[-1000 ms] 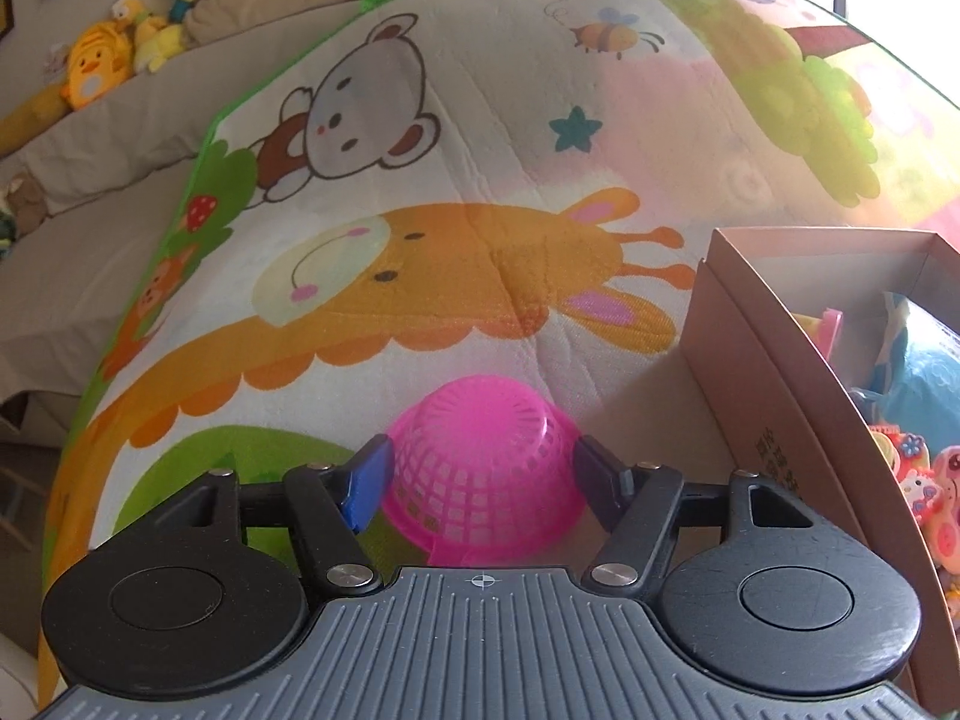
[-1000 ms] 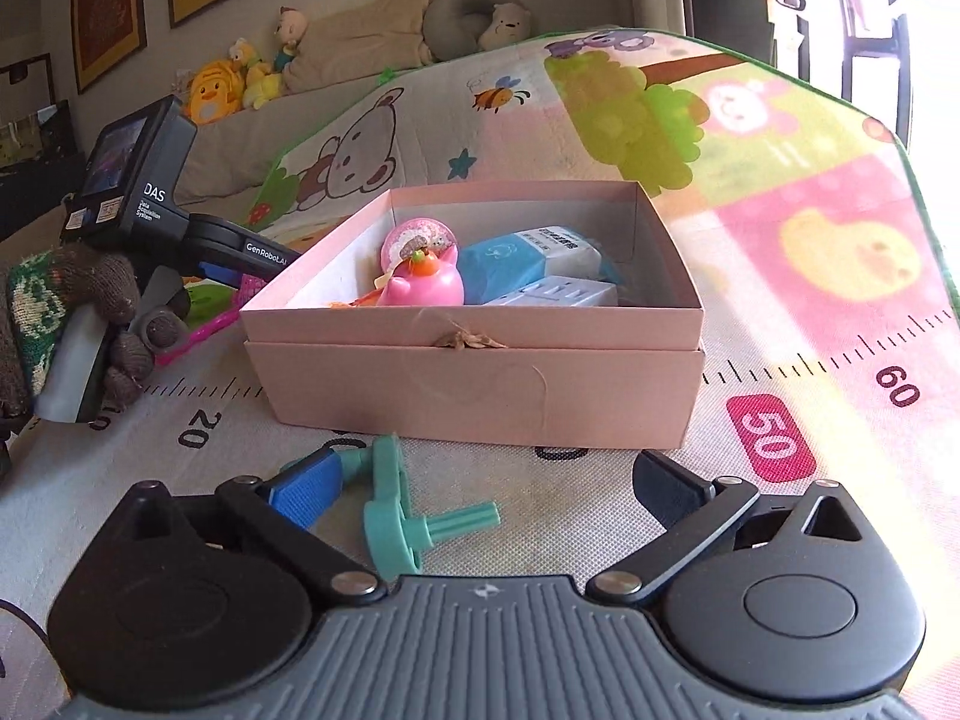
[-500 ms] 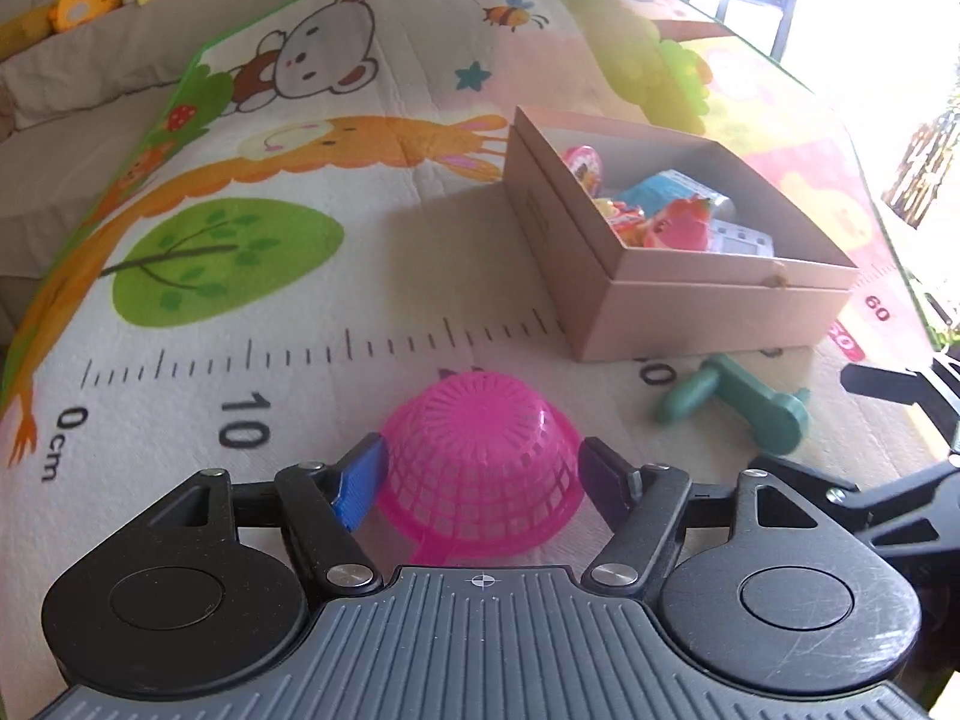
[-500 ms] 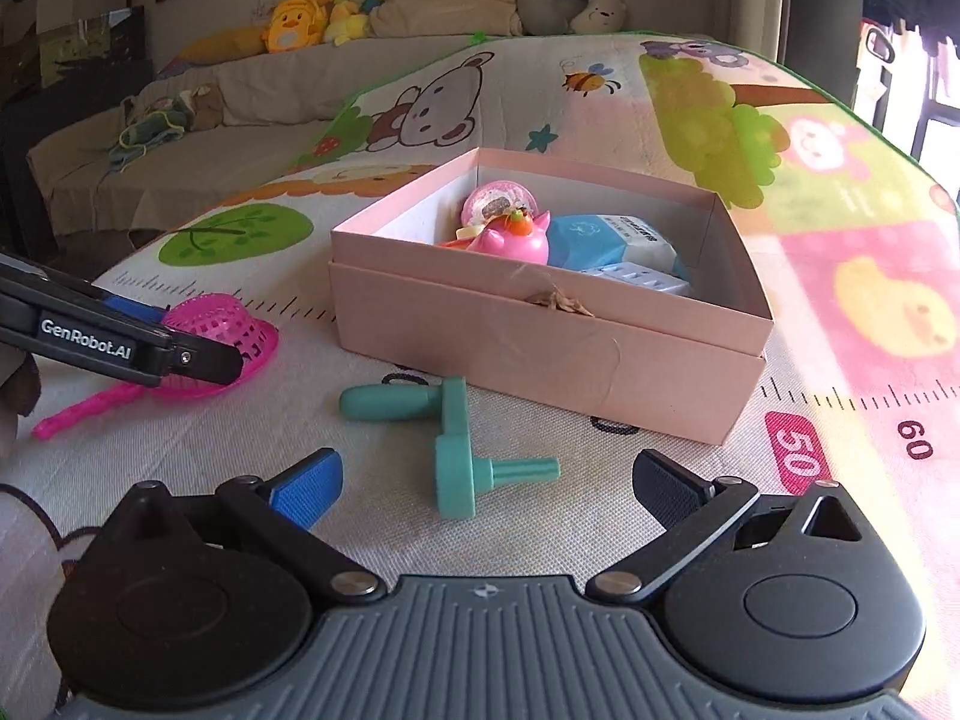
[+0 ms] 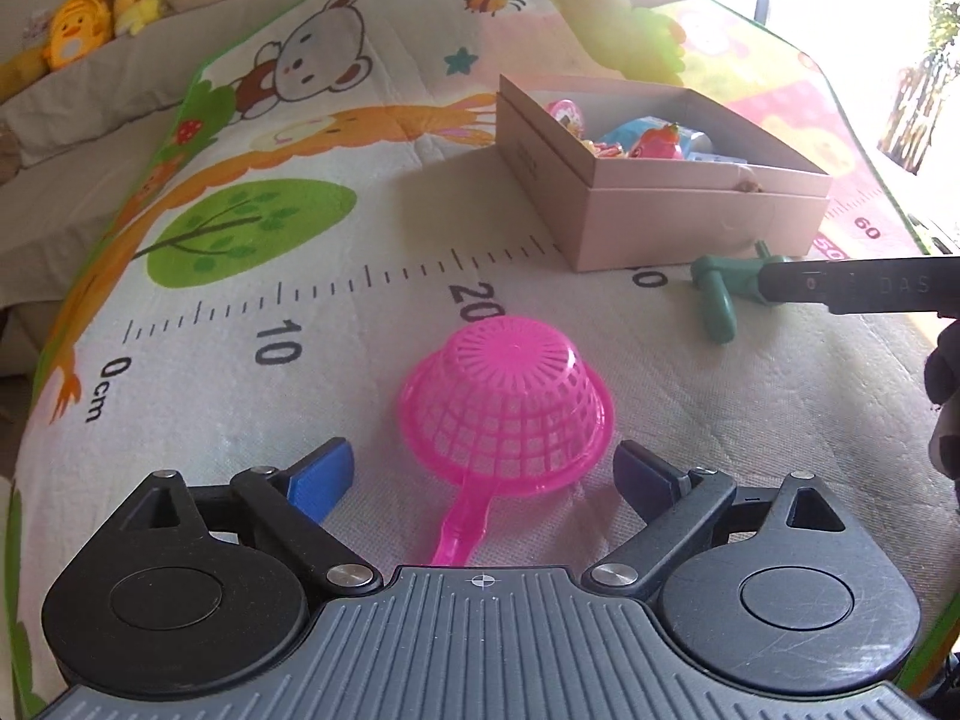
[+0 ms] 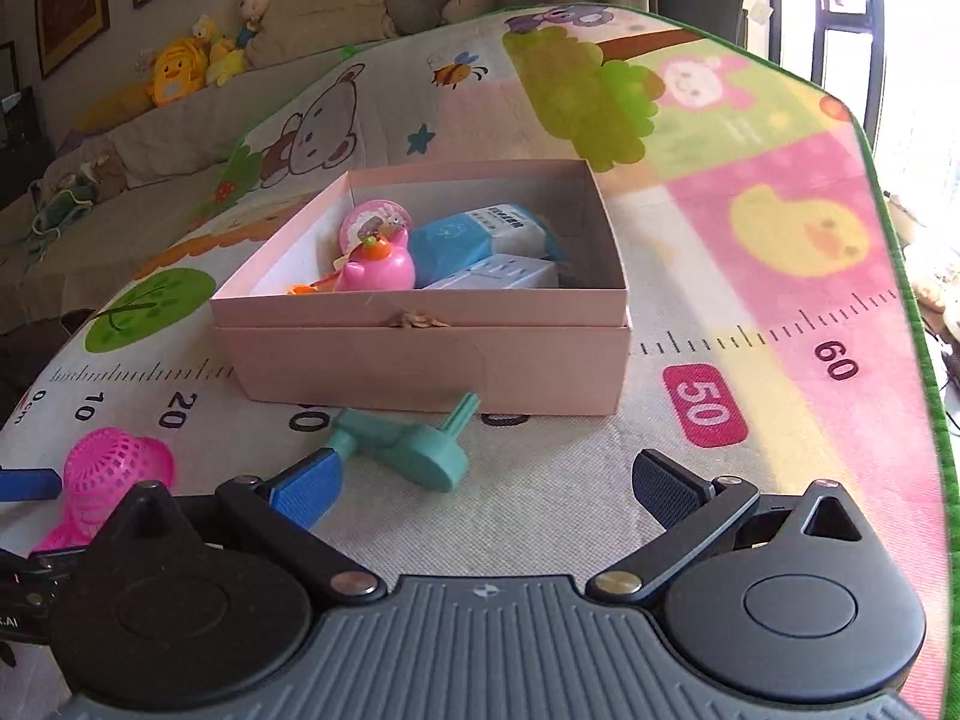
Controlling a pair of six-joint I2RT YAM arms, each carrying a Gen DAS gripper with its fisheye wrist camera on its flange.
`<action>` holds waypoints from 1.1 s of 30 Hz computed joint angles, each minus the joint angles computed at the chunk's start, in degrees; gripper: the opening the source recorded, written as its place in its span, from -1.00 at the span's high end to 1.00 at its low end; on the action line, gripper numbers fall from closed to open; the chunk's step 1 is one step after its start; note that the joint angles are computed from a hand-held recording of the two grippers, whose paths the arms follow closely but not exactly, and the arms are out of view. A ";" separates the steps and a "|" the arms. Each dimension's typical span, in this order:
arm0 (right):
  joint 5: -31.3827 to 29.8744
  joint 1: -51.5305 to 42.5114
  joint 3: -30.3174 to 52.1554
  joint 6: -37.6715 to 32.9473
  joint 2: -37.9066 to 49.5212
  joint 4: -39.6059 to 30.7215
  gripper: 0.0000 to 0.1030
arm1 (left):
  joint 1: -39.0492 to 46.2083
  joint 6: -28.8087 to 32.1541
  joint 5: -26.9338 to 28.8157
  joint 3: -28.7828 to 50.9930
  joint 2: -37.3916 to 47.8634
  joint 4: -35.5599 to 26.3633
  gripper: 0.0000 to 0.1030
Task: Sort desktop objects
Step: 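Grasp the pink strainer net with the left tool while the right tool lifts the teal toy, then carry the teal toy and pink strainer net toward the pink box with both tools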
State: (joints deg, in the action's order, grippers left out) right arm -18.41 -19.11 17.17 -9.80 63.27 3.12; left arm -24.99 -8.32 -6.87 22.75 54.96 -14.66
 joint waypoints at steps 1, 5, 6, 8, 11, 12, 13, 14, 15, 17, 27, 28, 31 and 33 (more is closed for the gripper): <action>2.47 3.11 0.11 2.30 1.46 1.54 -1.00 | -0.02 -0.05 -0.58 -0.32 -0.52 0.11 -0.89; 11.18 14.17 2.71 10.87 9.98 5.95 -1.00 | 0.85 0.14 -0.86 -0.53 -2.02 -0.85 -0.91; 12.84 15.66 2.55 11.56 10.75 7.53 -0.99 | 1.12 0.34 -0.79 -0.72 -2.82 -1.24 -0.92; 15.47 18.14 2.86 11.25 12.33 9.50 -0.81 | 2.19 1.18 0.27 -1.19 -4.67 -1.99 -0.93; 17.37 18.77 2.79 9.35 12.06 9.65 -0.43 | 4.89 3.88 5.05 -2.16 -7.76 -3.54 -0.94; 15.55 17.46 2.92 8.26 10.95 8.12 -0.40 | 5.71 5.15 7.16 -2.48 -8.48 -4.36 -0.95; 13.22 15.87 3.03 7.54 9.84 6.40 -0.36 | 6.21 6.19 8.78 -2.69 -8.82 -5.19 -0.95; 11.23 14.34 2.66 6.69 8.33 5.05 -0.34 | 6.19 6.75 9.70 -2.83 -9.09 -5.90 -0.96; 9.95 13.18 2.22 5.69 6.89 3.99 -0.30 | 5.58 7.28 10.02 -3.31 -10.02 -6.29 -0.97; 7.46 10.81 1.13 3.63 3.46 1.33 -0.30 | 5.51 8.59 13.21 -3.23 -10.87 -7.35 -0.97; -5.14 -3.37 -3.16 -11.08 -14.33 -16.10 -0.25 | -4.83 3.49 0.34 -0.54 -3.03 0.20 -0.97; -6.30 -4.56 -3.33 -12.51 -15.86 -17.60 -0.21 | -5.39 2.71 -2.24 0.35 0.25 1.84 -0.97; -9.67 -8.04 -3.60 -16.70 -20.28 -22.04 -0.02 | -3.98 1.73 -3.18 3.16 8.06 4.84 -0.97; -10.62 -9.54 -3.21 -18.53 -21.20 -24.08 0.03 | -3.76 1.62 -3.63 4.00 10.49 6.05 -0.97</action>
State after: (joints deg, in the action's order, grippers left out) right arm -29.04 -28.65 13.96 -28.33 42.07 -20.95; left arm -28.75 -6.70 -10.50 26.76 65.46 -8.61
